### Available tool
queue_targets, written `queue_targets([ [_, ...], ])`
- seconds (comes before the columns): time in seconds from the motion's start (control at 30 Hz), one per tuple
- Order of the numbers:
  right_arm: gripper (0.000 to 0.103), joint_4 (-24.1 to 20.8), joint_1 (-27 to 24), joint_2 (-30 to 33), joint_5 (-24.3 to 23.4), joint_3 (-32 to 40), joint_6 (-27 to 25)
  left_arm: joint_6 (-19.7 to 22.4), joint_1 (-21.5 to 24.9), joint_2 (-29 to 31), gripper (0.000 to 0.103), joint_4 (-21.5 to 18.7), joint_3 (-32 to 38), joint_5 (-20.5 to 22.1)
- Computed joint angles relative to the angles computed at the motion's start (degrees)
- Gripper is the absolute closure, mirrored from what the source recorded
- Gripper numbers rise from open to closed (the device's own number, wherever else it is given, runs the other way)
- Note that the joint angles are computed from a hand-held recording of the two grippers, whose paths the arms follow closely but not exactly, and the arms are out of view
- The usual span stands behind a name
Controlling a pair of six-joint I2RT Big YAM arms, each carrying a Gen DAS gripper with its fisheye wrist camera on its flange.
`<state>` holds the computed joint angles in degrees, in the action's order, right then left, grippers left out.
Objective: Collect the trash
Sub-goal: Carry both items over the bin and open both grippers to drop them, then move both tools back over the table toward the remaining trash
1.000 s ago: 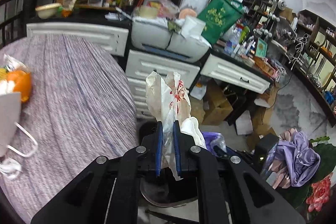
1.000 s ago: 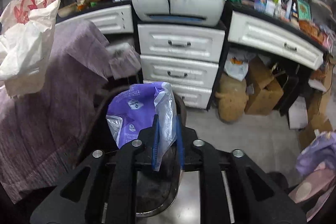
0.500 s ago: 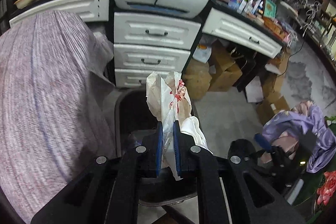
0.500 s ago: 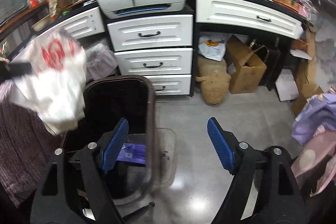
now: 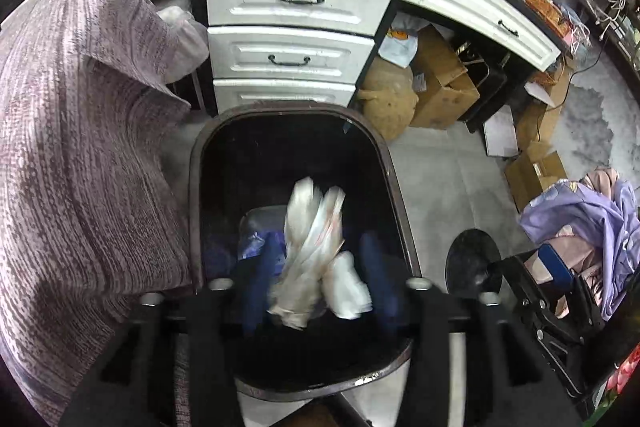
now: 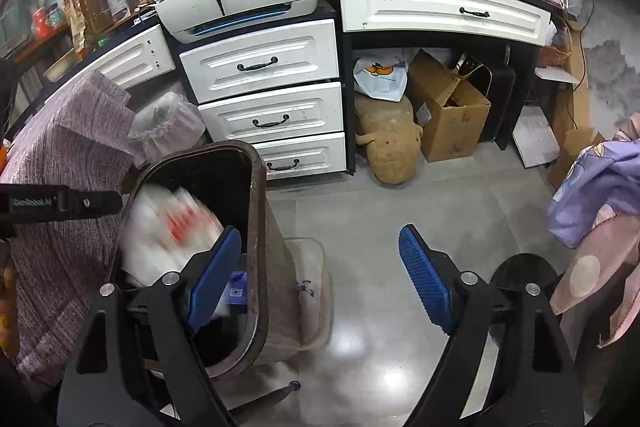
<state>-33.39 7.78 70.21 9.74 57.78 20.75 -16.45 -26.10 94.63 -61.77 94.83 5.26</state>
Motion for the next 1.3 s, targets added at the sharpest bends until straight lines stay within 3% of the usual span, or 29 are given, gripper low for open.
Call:
queue_targets([
  [0.33,0.019,-0.43,-0.43,-0.34,-0.69,-0.36,1.39,-1.47,1.39,-2.86,0.04,2.21,-2.7,2.62],
  [0.73,0.018,0.0,-0.09,-1.48,-1.45,-0.28,1.89,5.87,-0.35,-14.97,0.016,11.64,-10.72,-2.71],
  [0.87,0.018,0.36,0.7,-2.36,-1.9,0.25,1.48,6.12,0.14,-18.2,0.01,12.74,-12.82,-3.11],
  [1.07,0.014,1.4,4.06,-3.31,-1.69,2.16,-1.74,6.14,3.17,-24.63,0.007,13.79,-17.74,-4.38],
  [1.3,0.013,0.81,10.2,-2.39,-2.59,6.82,-6.47,6.48,10.2,-32.63,0.006,11.05,-23.56,-6.24],
])
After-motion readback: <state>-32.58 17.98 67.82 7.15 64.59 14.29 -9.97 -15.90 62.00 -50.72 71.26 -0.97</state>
